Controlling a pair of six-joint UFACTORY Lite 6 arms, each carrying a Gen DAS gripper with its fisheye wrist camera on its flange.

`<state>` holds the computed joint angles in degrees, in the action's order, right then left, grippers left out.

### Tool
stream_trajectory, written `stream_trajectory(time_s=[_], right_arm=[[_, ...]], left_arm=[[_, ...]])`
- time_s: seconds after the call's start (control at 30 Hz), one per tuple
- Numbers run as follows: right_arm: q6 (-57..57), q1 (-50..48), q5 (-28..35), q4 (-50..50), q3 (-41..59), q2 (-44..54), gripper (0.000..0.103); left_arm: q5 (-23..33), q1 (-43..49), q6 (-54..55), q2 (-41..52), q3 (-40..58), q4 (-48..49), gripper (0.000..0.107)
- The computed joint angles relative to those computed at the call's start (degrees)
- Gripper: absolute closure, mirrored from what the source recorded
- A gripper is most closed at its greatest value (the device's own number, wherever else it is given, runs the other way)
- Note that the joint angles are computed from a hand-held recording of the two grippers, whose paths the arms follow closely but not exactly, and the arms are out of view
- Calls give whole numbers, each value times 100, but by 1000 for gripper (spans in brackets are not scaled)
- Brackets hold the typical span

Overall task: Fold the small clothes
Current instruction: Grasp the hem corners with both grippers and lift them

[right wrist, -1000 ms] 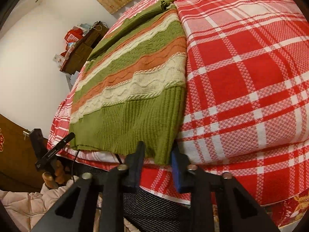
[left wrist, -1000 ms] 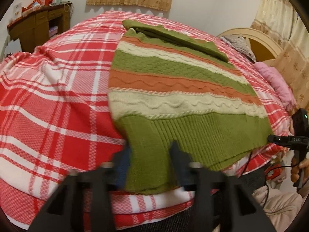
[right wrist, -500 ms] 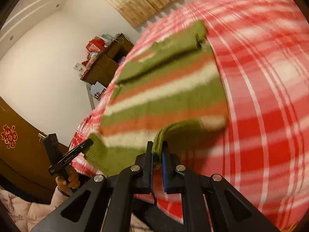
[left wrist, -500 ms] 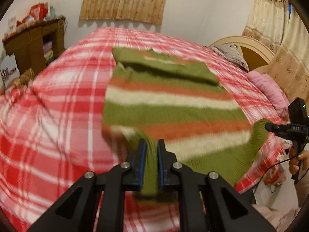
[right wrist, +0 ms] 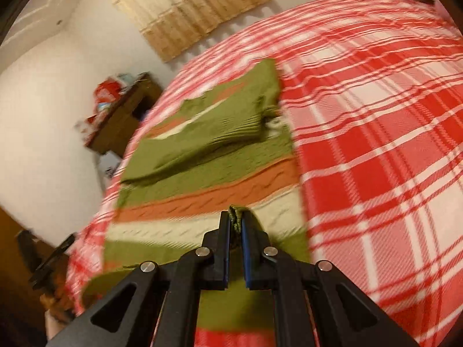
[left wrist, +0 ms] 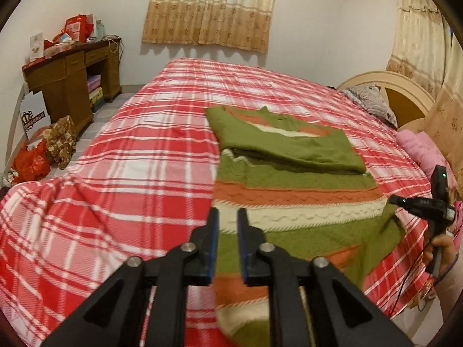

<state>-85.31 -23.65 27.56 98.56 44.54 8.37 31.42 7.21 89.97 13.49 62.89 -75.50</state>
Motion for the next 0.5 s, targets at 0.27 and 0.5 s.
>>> stream_trajectory(time_s=[0.27, 0.5], right_arm=[[-635, -30, 13, 686, 291, 704, 97], [-624, -35, 58, 676, 276, 708, 96]], left_arm=[[343, 764, 1841, -583, -1076, 5, 29], [427, 54, 2154, -382, -1084, 84, 22]])
